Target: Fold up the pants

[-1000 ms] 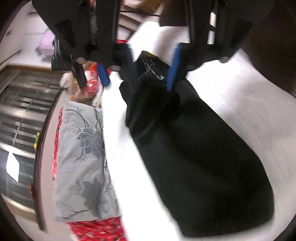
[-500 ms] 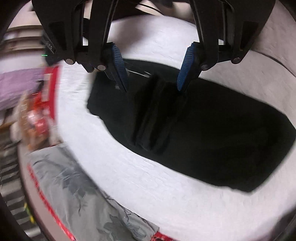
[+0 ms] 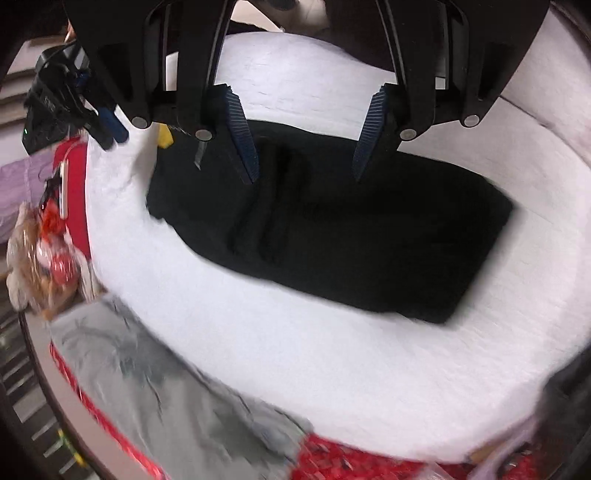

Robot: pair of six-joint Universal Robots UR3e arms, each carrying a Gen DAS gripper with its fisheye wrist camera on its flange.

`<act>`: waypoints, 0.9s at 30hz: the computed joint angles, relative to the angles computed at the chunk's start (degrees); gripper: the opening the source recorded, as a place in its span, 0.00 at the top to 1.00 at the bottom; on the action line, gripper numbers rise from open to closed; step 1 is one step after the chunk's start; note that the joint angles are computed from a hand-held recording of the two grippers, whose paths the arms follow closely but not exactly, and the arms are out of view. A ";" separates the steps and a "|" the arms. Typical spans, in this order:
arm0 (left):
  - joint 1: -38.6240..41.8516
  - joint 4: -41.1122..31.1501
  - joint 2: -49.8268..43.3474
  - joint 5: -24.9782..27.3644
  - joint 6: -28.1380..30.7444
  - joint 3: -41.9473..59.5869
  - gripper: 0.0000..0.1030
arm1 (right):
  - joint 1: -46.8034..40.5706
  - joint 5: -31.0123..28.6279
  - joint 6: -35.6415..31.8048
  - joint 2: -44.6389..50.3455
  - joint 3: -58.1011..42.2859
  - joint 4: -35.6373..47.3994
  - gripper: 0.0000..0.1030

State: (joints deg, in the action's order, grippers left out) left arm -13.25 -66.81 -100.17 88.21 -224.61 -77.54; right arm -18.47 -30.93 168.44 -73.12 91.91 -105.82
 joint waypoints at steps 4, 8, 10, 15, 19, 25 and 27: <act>11.36 -3.13 11.16 -5.79 7.53 -9.66 0.49 | 5.12 -5.44 -0.10 -4.06 0.63 -7.06 0.51; 20.64 -11.04 12.98 -11.57 17.41 -9.40 0.49 | 13.83 -11.65 0.44 -4.70 0.83 -14.80 0.50; 25.12 -15.94 13.87 -14.38 23.83 -8.84 0.49 | 19.27 -15.44 0.29 -4.56 1.34 -19.53 0.47; 31.82 -24.61 11.28 -20.86 34.32 -4.51 0.49 | 34.07 -25.39 1.09 -1.25 -0.38 -31.39 0.40; 33.18 -29.06 5.49 -22.83 40.52 0.49 0.49 | 44.15 -33.12 1.96 5.01 -6.29 -36.73 0.39; 31.57 -33.78 -6.21 -22.91 46.39 12.33 0.49 | 53.47 -43.24 3.30 14.81 -16.34 -38.24 0.39; 30.63 -35.90 -10.30 -22.20 48.71 17.35 0.49 | 55.85 -46.97 3.95 17.86 -20.00 -38.21 0.39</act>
State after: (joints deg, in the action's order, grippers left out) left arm 17.38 -102.71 -110.48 66.01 -175.90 -60.19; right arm 37.38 -77.89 172.39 -55.26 71.91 -144.03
